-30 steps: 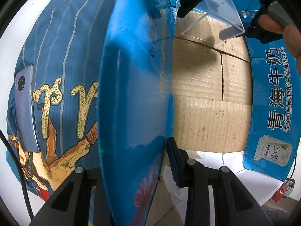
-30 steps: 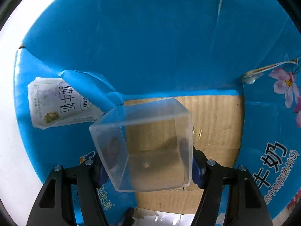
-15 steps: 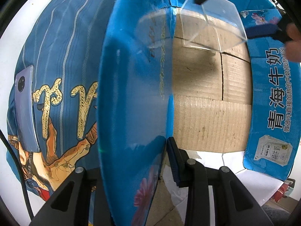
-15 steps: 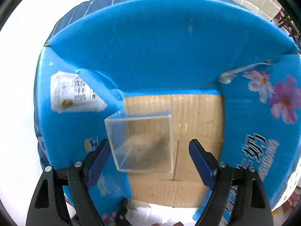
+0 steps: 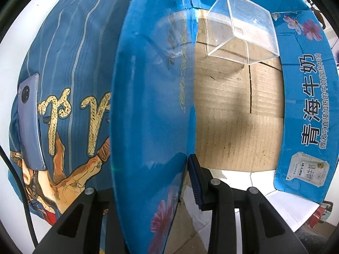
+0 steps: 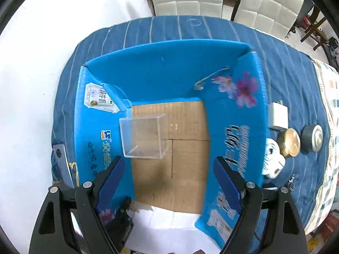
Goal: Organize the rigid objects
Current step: 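Move the right tool to the silver round tin and grasp it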
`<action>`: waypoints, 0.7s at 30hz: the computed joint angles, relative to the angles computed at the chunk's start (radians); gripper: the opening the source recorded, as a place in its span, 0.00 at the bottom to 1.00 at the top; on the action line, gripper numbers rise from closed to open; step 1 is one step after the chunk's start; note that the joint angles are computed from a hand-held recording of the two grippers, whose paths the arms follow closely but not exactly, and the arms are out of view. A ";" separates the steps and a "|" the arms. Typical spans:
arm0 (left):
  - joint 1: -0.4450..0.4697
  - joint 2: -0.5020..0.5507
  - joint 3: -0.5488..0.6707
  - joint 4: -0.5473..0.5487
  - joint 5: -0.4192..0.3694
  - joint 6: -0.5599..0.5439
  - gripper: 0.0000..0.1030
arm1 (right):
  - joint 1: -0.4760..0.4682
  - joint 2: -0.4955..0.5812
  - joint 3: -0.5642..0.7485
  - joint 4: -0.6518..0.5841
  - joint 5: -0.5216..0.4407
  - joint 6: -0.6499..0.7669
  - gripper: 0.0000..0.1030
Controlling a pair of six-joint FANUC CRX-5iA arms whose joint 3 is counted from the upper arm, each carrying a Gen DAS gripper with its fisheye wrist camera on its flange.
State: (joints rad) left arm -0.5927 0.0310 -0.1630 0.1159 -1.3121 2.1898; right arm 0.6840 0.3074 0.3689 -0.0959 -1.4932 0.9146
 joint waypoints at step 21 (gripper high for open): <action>0.007 0.000 -0.002 0.002 -0.004 -0.003 0.29 | -0.288 -0.289 -0.224 -0.053 -0.034 0.026 0.85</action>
State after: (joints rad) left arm -0.5860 0.0305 -0.1646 0.1180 -1.3165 2.1872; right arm 0.3959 0.0180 0.1446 -0.1490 -1.5276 0.9407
